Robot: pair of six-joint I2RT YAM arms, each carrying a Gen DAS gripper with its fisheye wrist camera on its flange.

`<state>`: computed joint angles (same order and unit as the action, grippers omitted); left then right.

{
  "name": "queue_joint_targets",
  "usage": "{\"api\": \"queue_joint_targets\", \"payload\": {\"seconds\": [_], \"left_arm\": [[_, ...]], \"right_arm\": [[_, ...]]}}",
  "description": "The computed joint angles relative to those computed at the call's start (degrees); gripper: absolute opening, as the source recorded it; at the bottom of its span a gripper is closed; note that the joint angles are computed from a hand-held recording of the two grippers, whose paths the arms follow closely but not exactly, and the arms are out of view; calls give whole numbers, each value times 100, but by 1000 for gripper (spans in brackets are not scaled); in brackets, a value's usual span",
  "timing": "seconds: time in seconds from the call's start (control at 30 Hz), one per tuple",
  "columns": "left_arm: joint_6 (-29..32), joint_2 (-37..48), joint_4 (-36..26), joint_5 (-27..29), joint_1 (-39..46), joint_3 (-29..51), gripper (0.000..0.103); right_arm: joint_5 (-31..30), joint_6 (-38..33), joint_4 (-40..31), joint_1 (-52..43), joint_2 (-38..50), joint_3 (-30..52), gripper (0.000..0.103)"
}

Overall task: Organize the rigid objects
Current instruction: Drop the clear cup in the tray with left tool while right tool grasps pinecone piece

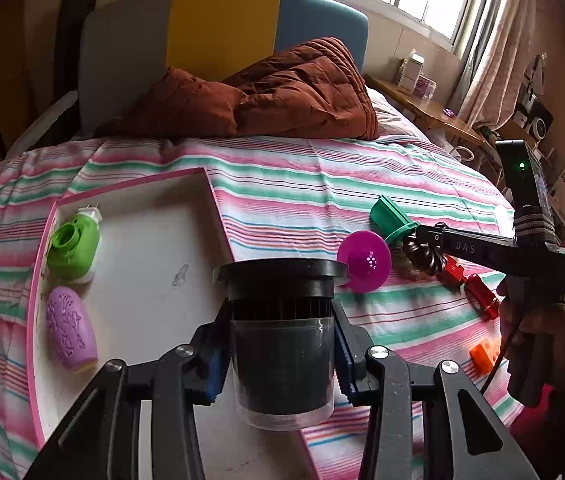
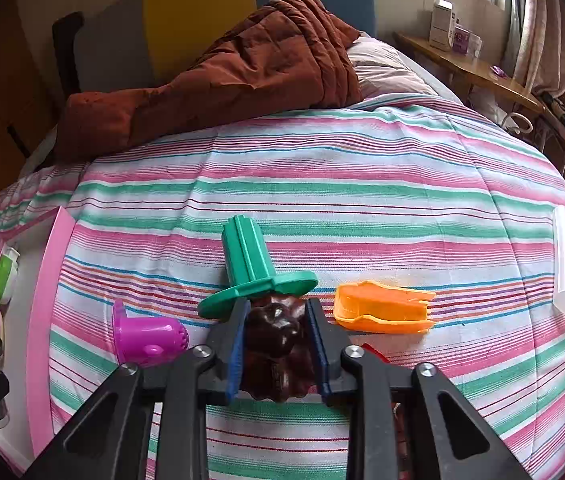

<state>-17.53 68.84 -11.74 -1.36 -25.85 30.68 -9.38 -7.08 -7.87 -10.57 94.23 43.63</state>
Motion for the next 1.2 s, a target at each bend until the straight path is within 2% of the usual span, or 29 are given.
{"api": "queue_joint_targets", "payload": {"seconds": [0.13, 0.3, 0.47, 0.57, 0.67, 0.83, 1.07, 1.2], "left_arm": [[-5, -618, -265, -16, 201, -374, 44], [109, -1635, -796, -32, 577, -835, 44], [520, -2198, -1191, 393, 1587, -1189, 44], [827, -2247, -1247, 669, 2262, -1385, 44], [1114, -2303, -1299, 872, 2787, -1515, 44], [1358, -2175, -1216, 1014, 3224, -1514, 44], [1289, -2010, -1109, 991, 3029, -1367, 44], [1125, -1395, -678, 965, 2672, -1004, 44]], "right_arm": [[186, -139, 127, 123, -59, -106, 23], [-26, -52, -32, -27, 60, 62, 23], [-3, 36, -105, -29, 70, 110, 26], [72, 13, -81, 17, 18, 63, 26], [406, -59, 136, 160, -85, -102, 23], [547, -159, 250, 221, -115, -174, 23], [327, -51, 27, 106, -46, -23, 23], [354, -45, 38, 132, -67, -48, 23]]}}
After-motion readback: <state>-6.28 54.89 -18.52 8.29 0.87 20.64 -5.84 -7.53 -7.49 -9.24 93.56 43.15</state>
